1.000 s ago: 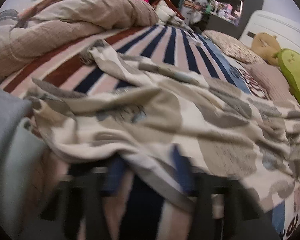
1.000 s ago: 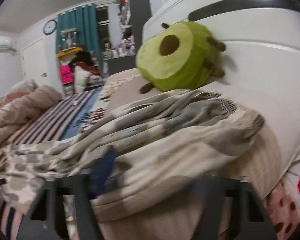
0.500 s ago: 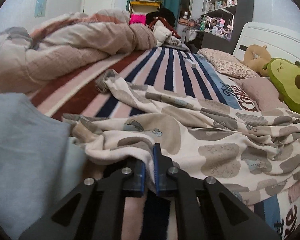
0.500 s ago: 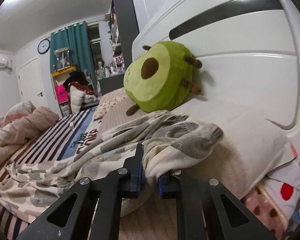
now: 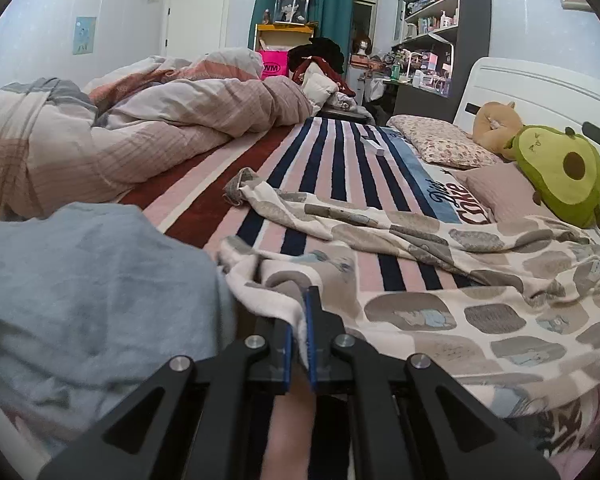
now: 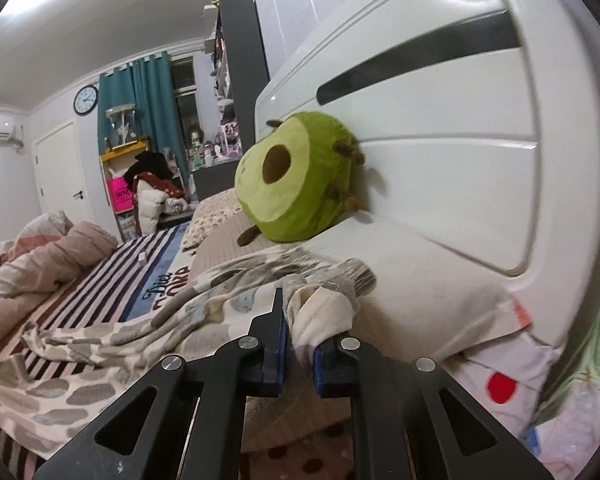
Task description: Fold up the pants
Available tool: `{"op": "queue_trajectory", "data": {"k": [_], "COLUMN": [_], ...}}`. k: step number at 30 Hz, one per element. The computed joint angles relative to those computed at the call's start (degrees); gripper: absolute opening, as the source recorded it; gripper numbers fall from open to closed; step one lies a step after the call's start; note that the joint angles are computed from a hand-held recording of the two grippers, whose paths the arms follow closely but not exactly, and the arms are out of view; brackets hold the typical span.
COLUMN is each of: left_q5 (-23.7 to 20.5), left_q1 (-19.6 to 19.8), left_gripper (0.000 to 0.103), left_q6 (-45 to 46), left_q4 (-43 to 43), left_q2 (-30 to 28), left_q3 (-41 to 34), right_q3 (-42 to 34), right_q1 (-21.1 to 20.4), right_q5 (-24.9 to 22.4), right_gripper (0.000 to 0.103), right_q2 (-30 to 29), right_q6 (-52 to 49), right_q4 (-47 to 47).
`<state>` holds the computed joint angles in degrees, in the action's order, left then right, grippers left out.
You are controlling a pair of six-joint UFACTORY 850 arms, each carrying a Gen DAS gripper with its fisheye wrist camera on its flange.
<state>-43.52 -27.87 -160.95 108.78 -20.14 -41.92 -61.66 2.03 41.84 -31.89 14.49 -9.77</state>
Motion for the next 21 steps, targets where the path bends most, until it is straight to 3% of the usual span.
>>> {"op": "queue_trajectory", "data": {"k": [3,5,7,8,9,11,13,16,21], "left_q5": [1.2,3.3,5.7,5.8,4.3,-0.3,-2.6,-2.2,0.7], "left_q1": [-1.1,-1.0,-0.7,-0.8,-1.4,-2.7,-2.8,-0.9,2.5], "left_gripper": [0.004,0.004,0.014,0.032,0.057,0.073,0.073,0.074,0.081], "left_q6": [2.6,2.8,3.7,5.2,7.5,10.1,12.6,12.8,15.8], "left_q4": [-1.4,-1.1,-1.4,-2.9,-5.6,-9.5,-11.8,-10.3,-6.7], "left_q2": [0.8,0.3,-0.3,-0.6,-0.7,-0.3,1.2,2.6,-1.3], "left_q3": [0.7,0.5,0.1,-0.3,-0.4,-0.3,0.0,-0.3,-6.1], "right_q3": [2.4,2.1,1.2,0.9,0.6,1.2,2.6,3.4,-0.4], "right_q1": [-1.1,-1.0,-0.6,-0.5,-0.4,-0.5,0.2,1.1,1.1], "right_q5": [0.1,-3.6,-6.7,-8.0,-9.3,-8.8,-6.6,-3.8,-5.1], "right_gripper": [0.004,0.004,0.005,0.012,0.018,0.056,0.065,0.065,0.070], "right_q2": [2.2,2.4,1.5,1.1,0.8,0.9,1.7,2.7,1.0], "right_q6": [1.6,0.5,-1.6,-1.8,-1.6,-3.0,-11.3,-17.1,0.1], "right_q4": [-1.7,-1.7,-0.9,-0.9,-0.8,1.2,9.9,15.0,-6.4]}}
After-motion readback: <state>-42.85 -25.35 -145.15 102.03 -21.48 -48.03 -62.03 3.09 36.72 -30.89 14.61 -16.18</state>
